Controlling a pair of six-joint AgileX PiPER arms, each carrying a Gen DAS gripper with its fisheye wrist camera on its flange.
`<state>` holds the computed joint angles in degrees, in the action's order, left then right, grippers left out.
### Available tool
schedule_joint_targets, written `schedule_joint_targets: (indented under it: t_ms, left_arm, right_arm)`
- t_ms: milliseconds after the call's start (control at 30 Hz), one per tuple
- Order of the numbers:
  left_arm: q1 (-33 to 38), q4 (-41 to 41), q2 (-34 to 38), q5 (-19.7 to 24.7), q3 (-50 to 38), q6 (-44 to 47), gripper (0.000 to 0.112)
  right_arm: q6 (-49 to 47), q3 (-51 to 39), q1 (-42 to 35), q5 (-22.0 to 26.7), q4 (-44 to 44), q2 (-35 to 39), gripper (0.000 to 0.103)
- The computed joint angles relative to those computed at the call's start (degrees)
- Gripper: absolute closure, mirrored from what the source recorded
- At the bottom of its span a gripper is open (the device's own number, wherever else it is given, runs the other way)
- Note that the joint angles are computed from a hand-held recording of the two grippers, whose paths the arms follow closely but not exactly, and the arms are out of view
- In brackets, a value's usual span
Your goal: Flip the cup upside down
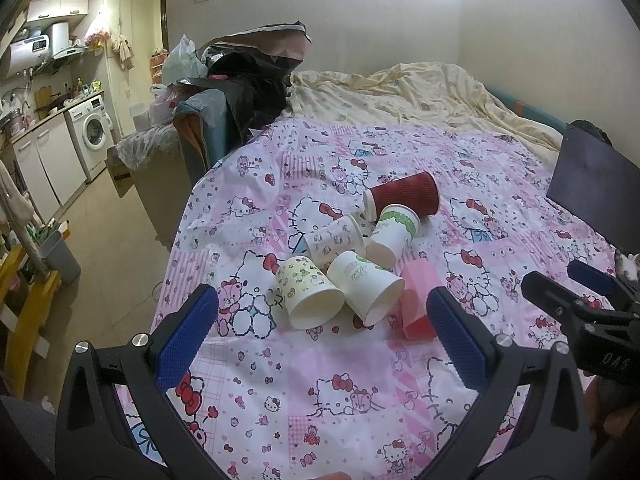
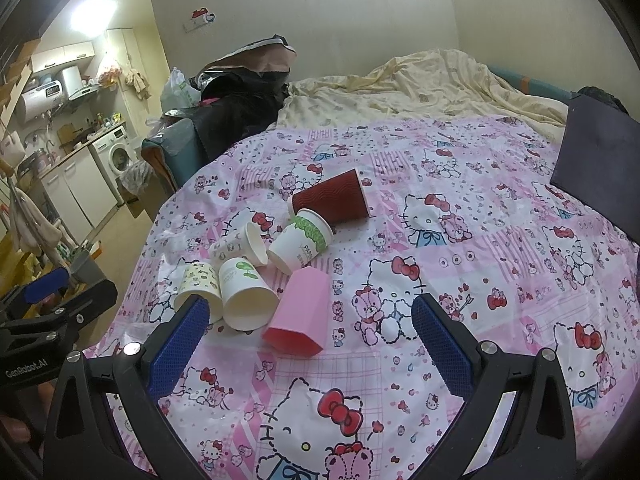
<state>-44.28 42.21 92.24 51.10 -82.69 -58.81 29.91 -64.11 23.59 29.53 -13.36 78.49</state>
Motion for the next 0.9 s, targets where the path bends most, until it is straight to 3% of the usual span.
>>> schedule_joint_targets:
  t_ms: [900]
  left_arm:
    - [1.3, -2.4, -0.2, 0.8, -0.6, 1.8, 0.01]
  right_arm:
    - [-2.0, -0.7, -0.8, 0.6, 1.6, -0.2, 0.0]
